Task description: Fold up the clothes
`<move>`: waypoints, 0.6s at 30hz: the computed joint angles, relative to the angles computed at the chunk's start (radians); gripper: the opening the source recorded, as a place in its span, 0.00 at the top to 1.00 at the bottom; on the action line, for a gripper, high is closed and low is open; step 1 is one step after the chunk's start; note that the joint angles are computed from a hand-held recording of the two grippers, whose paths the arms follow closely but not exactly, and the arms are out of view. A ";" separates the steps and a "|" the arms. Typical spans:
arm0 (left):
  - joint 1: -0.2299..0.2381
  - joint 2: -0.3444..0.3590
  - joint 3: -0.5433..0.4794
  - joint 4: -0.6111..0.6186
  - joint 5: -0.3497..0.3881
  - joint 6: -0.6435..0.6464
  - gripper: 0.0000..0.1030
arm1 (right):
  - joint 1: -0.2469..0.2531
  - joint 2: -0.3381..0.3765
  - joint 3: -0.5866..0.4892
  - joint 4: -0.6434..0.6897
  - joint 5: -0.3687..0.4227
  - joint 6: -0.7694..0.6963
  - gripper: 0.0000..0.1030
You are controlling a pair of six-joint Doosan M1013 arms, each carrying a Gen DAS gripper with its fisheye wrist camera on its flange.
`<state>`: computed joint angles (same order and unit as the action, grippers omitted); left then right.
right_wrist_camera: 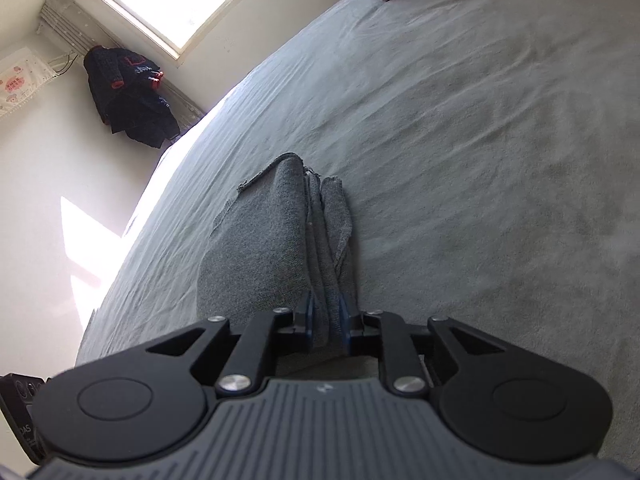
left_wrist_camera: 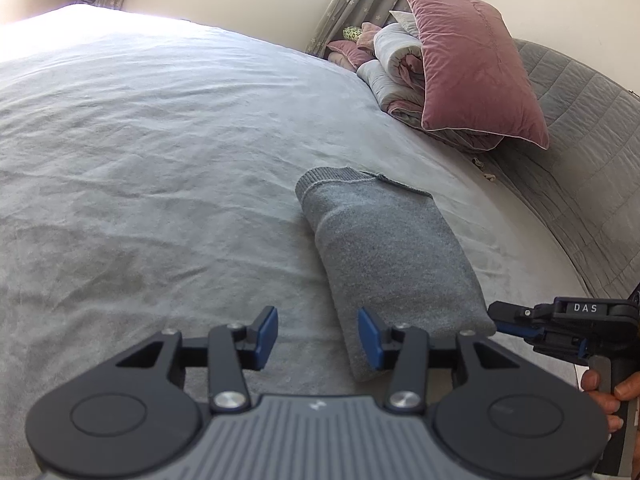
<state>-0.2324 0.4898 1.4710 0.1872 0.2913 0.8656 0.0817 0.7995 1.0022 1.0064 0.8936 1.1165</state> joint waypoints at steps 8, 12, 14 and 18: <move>0.039 0.085 -0.173 -0.257 0.114 0.286 0.32 | -0.014 -0.004 0.013 0.057 0.044 0.051 0.29; 0.054 0.143 -0.253 -0.317 0.144 0.303 0.31 | -0.013 0.005 0.002 0.057 0.061 0.088 0.29; 0.063 0.170 -0.285 -0.376 0.155 0.313 0.31 | -0.013 0.008 -0.001 0.058 0.071 0.102 0.29; 0.076 0.216 -0.337 -0.523 0.162 0.382 0.31 | -0.009 0.013 -0.011 0.043 0.086 0.120 0.29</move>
<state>-0.1564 0.7060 1.1339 -0.3361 0.4533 1.2476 0.0730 0.8125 0.9914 1.0494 0.9797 1.2366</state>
